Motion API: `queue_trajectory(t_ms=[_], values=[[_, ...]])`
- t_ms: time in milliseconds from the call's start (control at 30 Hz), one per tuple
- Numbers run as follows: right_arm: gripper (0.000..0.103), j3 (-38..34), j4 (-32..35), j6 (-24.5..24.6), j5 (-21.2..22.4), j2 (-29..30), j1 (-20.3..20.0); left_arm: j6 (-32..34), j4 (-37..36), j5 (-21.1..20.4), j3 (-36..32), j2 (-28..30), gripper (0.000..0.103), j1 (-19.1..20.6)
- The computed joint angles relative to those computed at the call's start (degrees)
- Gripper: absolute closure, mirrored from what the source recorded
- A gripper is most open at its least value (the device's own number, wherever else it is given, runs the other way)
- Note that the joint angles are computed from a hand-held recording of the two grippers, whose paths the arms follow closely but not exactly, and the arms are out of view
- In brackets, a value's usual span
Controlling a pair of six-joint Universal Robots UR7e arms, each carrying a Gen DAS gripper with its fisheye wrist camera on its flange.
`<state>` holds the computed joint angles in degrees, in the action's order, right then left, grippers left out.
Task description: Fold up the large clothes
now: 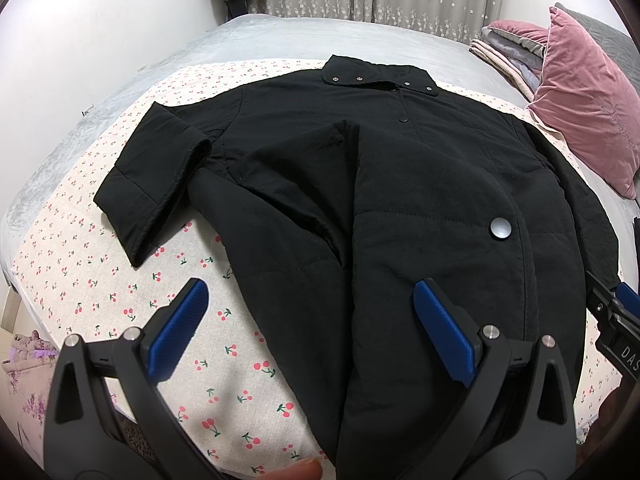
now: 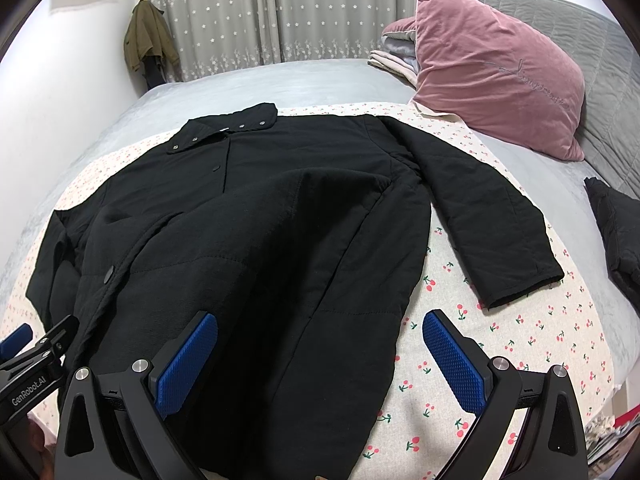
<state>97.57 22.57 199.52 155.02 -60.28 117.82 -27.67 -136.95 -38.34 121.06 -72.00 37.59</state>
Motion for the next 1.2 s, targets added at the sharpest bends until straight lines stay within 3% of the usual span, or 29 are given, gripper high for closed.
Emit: queue_trajectory(t_ms=[633,800,1000,1200], values=[[0.0,-0.34,1.49,1.2,-0.07,0.52,-0.24,0.89,-2.58,-1.07,0.75,-0.14,0.001,0.84],[0.0,-0.38,1.31,0.15,-0.21,0.48,-0.47,5.28,-8.36,-5.28,1.24,-0.81,0.001,2.26],[0.0,3.18,-3.98,-8.16,-6.21,-4.96,-2.79,11.73,-14.51,-9.69,1.34,-2.11,0.001,4.88],[0.0,8.82,-4.58,-7.16,-17.77,-13.13,-8.36,11.67,-9.32,-17.09,-1.75,-4.69,0.001,10.9]])
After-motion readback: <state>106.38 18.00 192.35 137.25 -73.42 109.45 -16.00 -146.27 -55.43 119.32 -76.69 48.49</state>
